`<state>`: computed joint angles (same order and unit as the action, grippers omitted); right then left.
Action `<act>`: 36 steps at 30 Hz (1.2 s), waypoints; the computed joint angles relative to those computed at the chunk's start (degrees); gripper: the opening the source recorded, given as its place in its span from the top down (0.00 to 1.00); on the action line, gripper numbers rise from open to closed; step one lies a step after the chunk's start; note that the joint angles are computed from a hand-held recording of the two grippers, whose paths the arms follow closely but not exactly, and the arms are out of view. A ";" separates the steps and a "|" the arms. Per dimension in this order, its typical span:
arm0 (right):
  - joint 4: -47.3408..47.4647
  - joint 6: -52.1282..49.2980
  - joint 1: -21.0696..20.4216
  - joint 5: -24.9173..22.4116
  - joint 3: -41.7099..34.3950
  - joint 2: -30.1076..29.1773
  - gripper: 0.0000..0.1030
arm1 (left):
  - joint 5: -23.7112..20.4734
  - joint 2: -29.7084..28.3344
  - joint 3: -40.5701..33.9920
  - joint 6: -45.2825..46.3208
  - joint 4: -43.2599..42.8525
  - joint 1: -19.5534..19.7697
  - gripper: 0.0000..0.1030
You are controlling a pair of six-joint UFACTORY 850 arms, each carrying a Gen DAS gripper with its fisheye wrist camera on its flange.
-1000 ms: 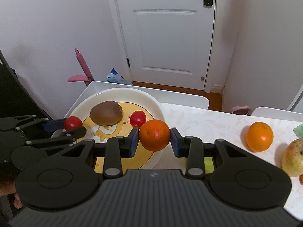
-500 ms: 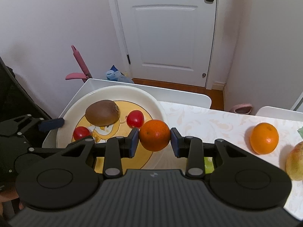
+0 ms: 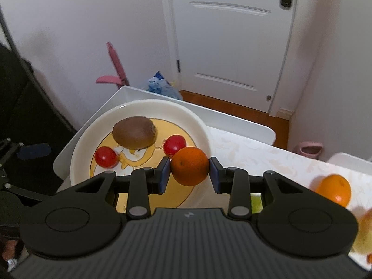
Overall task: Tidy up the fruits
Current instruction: 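Lower the tangerine into the bowl and open the right tool, then withdraw both tools from the bowl back over the table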
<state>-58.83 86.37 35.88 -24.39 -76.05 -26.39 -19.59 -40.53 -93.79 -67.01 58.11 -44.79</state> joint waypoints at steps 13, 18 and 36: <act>-0.71 -3.88 -0.49 2.53 -1.30 -2.51 0.28 | -2.27 1.49 2.01 -6.85 4.27 -1.04 0.04; -7.31 1.89 0.36 1.24 -0.17 -1.26 0.05 | -3.00 1.87 2.57 -8.41 4.97 -1.32 0.04; -6.84 8.33 3.60 -3.77 4.35 5.70 0.05 | -2.29 6.06 6.23 -15.24 11.02 -2.16 0.04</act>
